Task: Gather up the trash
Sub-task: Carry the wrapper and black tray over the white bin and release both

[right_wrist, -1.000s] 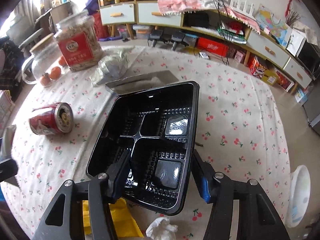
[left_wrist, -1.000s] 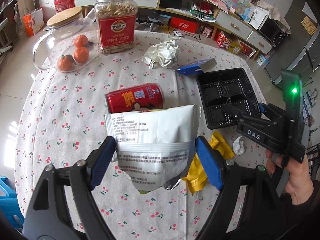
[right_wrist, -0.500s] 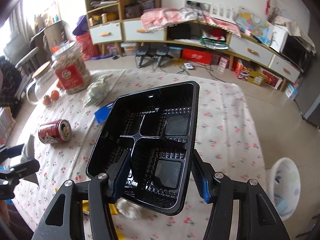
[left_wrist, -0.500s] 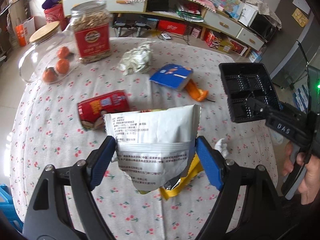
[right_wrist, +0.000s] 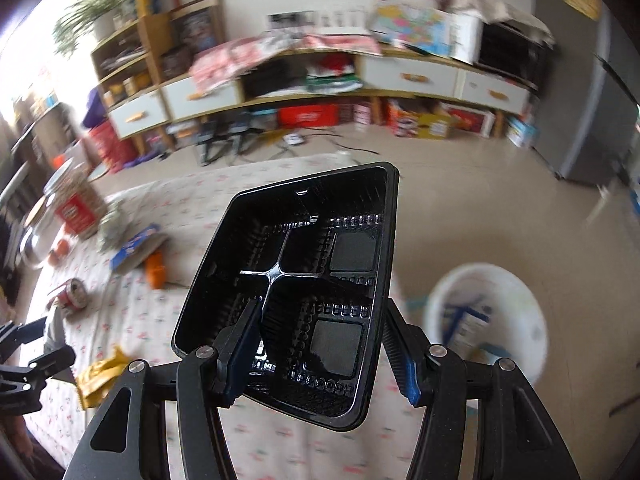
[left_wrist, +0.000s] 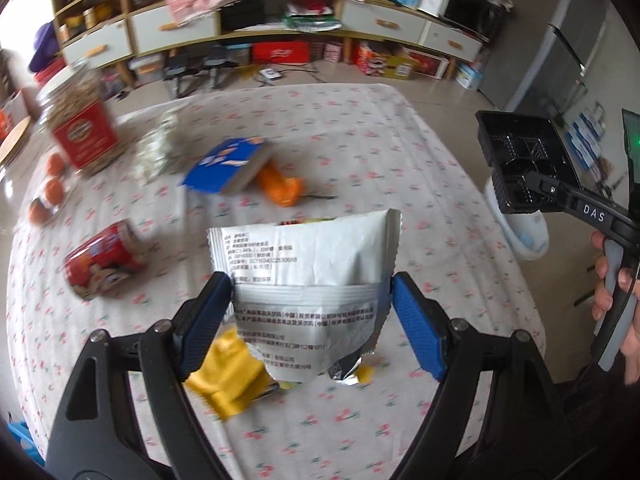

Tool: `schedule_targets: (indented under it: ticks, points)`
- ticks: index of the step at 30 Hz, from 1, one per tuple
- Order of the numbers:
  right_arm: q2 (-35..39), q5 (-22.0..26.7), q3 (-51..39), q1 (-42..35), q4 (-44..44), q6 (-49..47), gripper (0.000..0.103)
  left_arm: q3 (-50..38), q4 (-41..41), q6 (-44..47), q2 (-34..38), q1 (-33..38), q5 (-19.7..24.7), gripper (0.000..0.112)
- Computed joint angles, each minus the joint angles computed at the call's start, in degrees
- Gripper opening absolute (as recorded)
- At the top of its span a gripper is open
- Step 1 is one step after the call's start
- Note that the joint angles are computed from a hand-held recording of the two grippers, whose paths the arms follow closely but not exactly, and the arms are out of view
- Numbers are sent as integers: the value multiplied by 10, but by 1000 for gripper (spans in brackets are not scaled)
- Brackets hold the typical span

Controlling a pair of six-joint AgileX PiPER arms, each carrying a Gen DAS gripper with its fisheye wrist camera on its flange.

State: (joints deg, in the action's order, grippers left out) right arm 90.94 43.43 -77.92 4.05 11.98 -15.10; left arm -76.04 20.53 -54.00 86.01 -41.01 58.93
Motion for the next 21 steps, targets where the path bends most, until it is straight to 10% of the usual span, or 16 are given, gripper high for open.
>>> schedule_targets:
  ticks: [11, 21]
  points:
    - [53, 37, -29, -231, 94, -127, 59, -207, -21, 31, 174, -67, 25, 82]
    - [163, 58, -102, -277, 129, -131, 69, -407, -46, 58, 310, -85, 100, 82]
